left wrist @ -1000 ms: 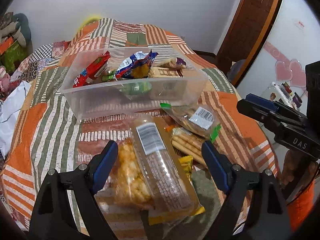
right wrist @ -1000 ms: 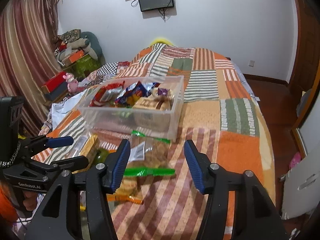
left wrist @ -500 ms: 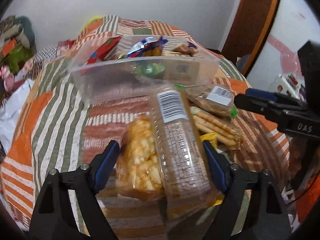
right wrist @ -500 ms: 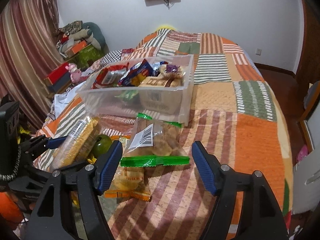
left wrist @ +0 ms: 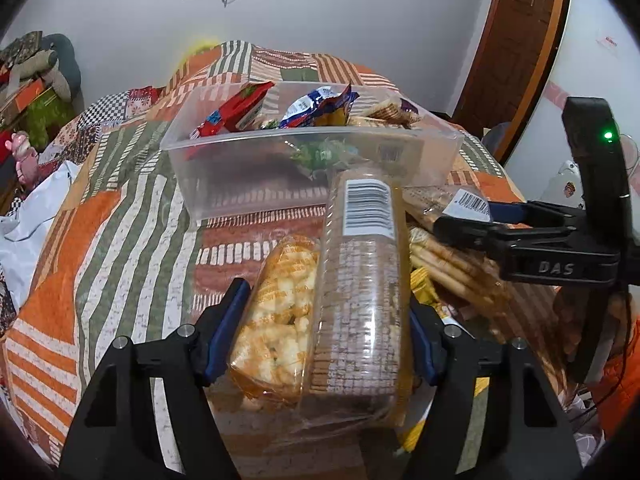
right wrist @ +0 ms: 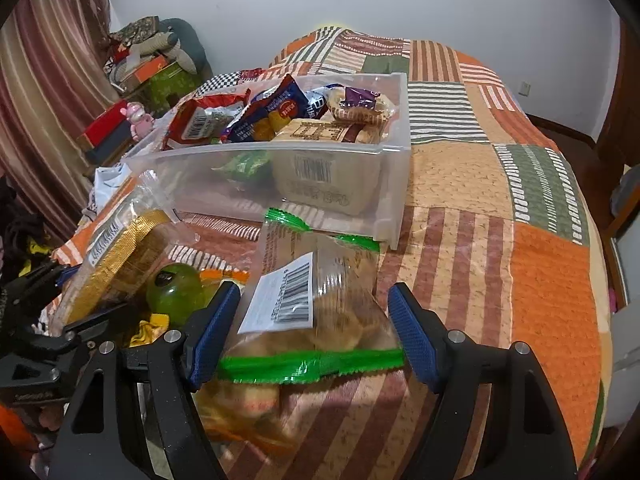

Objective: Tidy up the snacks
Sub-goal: 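Grasp the cracker pack with the left gripper while the right gripper grasps the green-clipped bread bag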

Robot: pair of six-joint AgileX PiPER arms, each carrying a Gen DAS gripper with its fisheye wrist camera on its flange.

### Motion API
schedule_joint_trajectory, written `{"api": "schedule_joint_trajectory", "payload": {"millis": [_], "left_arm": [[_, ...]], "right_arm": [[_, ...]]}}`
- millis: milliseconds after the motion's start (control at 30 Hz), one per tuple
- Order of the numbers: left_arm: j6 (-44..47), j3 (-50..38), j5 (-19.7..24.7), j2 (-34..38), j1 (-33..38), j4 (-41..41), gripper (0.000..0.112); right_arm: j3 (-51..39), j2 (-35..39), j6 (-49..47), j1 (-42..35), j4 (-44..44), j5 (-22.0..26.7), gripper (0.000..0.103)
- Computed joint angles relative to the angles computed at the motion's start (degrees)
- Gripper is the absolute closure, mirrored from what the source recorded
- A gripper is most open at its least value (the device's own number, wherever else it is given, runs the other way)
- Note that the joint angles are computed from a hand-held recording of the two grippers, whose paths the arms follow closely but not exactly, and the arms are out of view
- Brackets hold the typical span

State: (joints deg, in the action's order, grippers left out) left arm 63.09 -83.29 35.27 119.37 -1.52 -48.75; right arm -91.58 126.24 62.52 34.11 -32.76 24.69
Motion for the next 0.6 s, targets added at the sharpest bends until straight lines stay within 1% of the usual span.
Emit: {"api": "schedule_joint_trajectory", "payload": {"millis": [100,167,200,267,333,367,500,600], "left_arm": [[0.10,-0.32,-0.43,-0.22,-0.36,-0.16,0.042],[0.05,-0.82,-0.31,-0.26,-0.42,-0.39,0.042],[-0.29,-1.14,-0.30,-0.27,-0.50,-0.27,0.042],[-0.44,-1.45,-0.54,-0.29,-0.66,-0.26,0.042],[-0.72,-0.94,-2.59,-0.57,-1.18,-0.09,0.042],[-1.03,-1.12,-2.75,-0.46,-1.17,0.01,0.043],[-1.96,-2.25,-1.90,0.46,-0.51,-0.01,0.044],[-3.44,-3.52,-1.44,1.38,-0.25,1.15,0.045]], "right_arm": [[-0.56,0.57,-3.73,-1.04,5.00,-0.90,0.032],[1.20,-0.12,-5.57,-1.75,7.78,-3.48,0.036],[1.30,-0.16,-5.87,-1.88,8.22,-3.84,0.037],[2.16,-0.73,-4.10,-1.52,6.30,-4.32,0.042],[2.26,-0.98,-2.12,-1.10,3.86,-3.75,0.044],[2.03,-0.98,-1.69,-0.87,3.10,-3.27,0.045],[3.74,-2.02,0.66,-0.86,0.90,-4.34,0.049],[5.86,-3.41,4.35,-0.85,-2.08,-5.43,0.050]]}}
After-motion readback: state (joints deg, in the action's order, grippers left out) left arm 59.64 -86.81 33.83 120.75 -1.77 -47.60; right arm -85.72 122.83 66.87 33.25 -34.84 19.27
